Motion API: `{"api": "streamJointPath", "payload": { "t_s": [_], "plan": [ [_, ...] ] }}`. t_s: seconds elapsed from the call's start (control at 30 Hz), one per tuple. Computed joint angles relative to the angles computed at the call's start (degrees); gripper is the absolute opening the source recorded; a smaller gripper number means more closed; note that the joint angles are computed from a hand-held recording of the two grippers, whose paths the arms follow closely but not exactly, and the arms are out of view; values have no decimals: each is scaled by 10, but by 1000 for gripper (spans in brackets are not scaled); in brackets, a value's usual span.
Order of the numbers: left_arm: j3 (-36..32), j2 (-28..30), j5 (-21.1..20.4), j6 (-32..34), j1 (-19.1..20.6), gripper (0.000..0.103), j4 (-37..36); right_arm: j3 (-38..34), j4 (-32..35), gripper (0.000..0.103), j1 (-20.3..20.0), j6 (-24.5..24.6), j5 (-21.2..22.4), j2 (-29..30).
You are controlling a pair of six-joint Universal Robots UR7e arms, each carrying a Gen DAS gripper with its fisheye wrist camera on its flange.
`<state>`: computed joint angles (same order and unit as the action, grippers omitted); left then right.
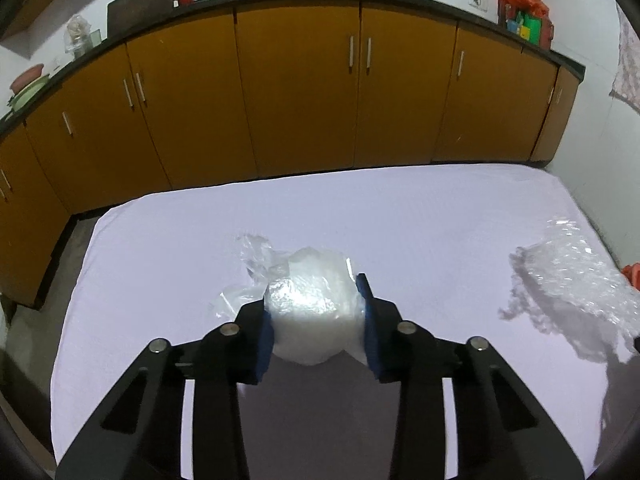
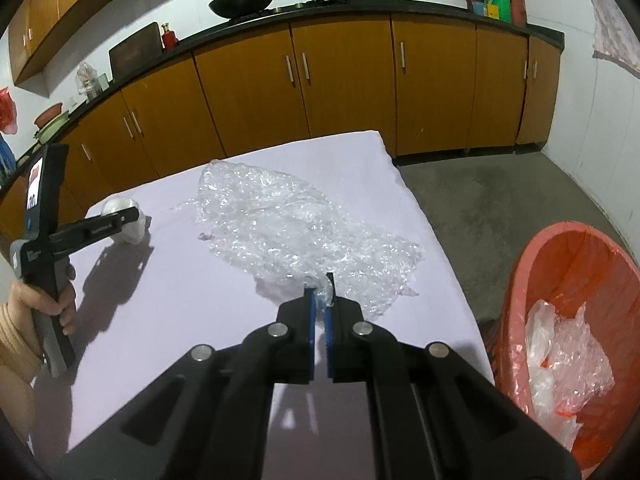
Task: Collect trash
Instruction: 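Carry both clear bags over the basket and open both tools to drop them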
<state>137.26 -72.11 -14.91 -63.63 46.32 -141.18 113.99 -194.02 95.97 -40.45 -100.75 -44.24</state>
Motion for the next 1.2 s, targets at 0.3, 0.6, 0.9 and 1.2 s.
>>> {"api": "streamJointPath", "payload": {
  "t_s": [0.3, 0.6, 0.9, 1.2],
  "plan": [
    [-24, -27, -6, -176, -100, 35, 232, 44, -7, 5, 0, 8, 35, -62],
    [-64, -3, -11, -210, -167, 36, 281, 103, -29, 5, -11, -4, 55, -148],
    [-93, 112, -26, -8, -177, 36, 25, 131, -41, 5, -63, -10, 52, -232],
    [-171, 258, -78, 223, -165, 36, -245, 116, -47, 5, -126, -20, 37, -271]
  ]
}}
